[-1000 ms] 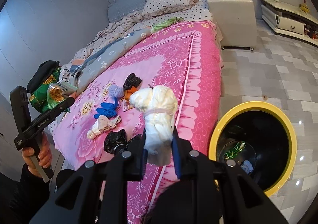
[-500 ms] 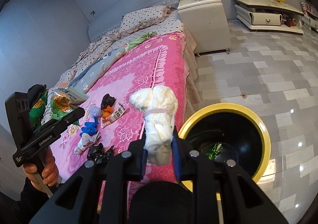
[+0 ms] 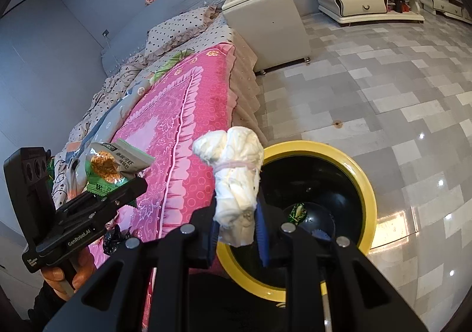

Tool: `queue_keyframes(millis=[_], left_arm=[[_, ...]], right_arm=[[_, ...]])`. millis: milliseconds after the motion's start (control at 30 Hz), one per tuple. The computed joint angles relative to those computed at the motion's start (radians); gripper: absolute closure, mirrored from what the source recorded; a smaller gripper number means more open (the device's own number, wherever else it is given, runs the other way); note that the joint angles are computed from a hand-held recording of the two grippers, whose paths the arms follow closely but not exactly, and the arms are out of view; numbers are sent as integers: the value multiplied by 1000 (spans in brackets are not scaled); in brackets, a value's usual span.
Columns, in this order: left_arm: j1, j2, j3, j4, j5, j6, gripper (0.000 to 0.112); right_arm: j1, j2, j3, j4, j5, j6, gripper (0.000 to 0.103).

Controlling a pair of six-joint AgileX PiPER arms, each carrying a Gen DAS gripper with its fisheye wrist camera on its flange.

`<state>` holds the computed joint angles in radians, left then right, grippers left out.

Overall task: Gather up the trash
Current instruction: 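Lift the cookie packet with the left tool toward the bin while the right tool carries the bundle, then open the left tool over the bin while the right tool releases the white bundle into it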

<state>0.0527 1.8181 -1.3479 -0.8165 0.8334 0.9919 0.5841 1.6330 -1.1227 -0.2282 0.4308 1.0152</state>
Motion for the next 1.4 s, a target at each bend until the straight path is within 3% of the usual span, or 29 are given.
queue_keyframes(millis=[333, 500, 700, 867, 1000, 1200, 1400], left_arm=[[-84, 98, -25, 10, -9, -28, 75], [-108, 88, 0, -8, -14, -12, 72], [-105, 70, 20, -29, -11, 5, 57], [-80, 60, 30, -37, -2, 14, 48], [-49, 48, 45, -35, -6, 25, 38], [34, 34, 57, -12, -18, 52, 29], [150, 43, 23, 23, -8, 69, 27]], right_arm=[[-89, 24, 79, 111, -81, -75, 83], [-99, 13, 108, 75, -93, -26, 82], [-101, -8, 128, 9, -84, 63, 74], [-100, -28, 151, -39, -72, 134, 57], [-86, -30, 160, -45, -64, 164, 49], [-52, -14, 146, -37, -49, 176, 45], [23, 14, 65, -61, 0, 194, 43]])
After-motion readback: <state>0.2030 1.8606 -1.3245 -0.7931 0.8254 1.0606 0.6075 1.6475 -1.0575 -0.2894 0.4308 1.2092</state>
